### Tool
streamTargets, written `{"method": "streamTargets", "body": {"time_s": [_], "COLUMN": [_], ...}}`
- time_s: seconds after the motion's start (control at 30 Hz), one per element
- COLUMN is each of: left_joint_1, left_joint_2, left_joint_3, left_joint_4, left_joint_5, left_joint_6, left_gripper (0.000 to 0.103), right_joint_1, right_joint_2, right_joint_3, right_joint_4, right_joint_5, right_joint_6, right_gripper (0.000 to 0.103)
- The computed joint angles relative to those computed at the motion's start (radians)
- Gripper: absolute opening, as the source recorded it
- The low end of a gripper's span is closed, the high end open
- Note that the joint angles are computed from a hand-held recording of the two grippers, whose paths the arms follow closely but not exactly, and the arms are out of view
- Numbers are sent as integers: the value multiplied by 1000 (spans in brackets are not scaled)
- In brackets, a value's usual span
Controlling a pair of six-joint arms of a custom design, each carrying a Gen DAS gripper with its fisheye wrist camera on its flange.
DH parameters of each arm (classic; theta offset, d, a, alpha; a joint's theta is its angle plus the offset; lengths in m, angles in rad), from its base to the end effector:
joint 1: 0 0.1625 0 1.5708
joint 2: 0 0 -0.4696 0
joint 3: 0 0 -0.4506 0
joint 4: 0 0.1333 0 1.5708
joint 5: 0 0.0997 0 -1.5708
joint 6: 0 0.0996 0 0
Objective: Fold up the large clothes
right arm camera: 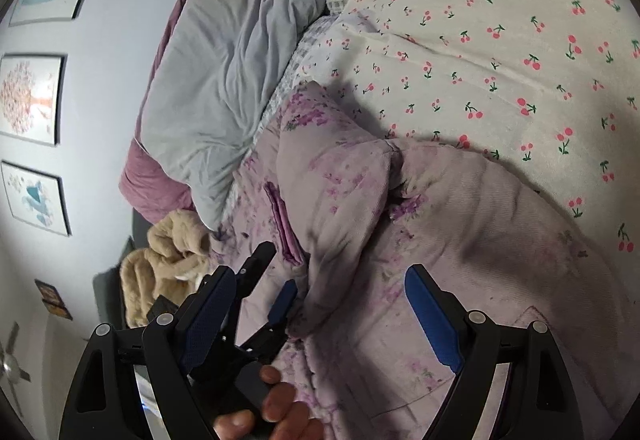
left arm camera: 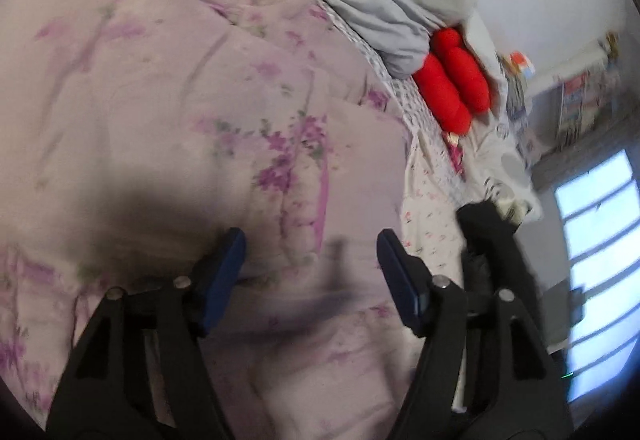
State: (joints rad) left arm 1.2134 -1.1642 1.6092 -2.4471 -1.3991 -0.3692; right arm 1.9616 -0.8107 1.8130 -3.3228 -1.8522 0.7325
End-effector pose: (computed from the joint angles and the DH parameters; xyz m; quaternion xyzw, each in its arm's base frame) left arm -0.1125 -0.7309 0.3524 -0.0241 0.9731 -0.2290 0.0025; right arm 0.3660 -0.6110 0.1210 0.2072 0.8992 -0.3763 0.0826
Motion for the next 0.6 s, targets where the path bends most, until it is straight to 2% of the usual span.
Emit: {"method": "streamTargets", "body": {"time_s": [0.07,0.1,0.23,0.37,0.47,0.6], "left_joint_1": [-9,-20,-77,-59,-42,-23], "left_joint_2": [-29,-44,-145,-294,-415,-535], "left_joint_3": [-10,-18,-18,40,80,105], "left_joint_4": [21,40,177,267,361,487], "left_joint_5": [-2,23,238,328,441,554], "left_joint_6": [-25,-13,27,-22,-30,-53], "left_gripper": [69,69,75,76,75,76], "right_joint_1": [0,2,11,20,31,43], "right_joint_2": [-5,-7,-8,-8,-16,-39], "right_joint_3": [6,10,8,-9,-8,1], "right_joint_4": [3,-11,-22,11,19,57], "right_joint_5": [-10,-16,-13,-5,-45,-119], "right_joint_6": [3,7,-17,-62,-95,-132], "right_gripper": [88,88,88,88,88,88]}}
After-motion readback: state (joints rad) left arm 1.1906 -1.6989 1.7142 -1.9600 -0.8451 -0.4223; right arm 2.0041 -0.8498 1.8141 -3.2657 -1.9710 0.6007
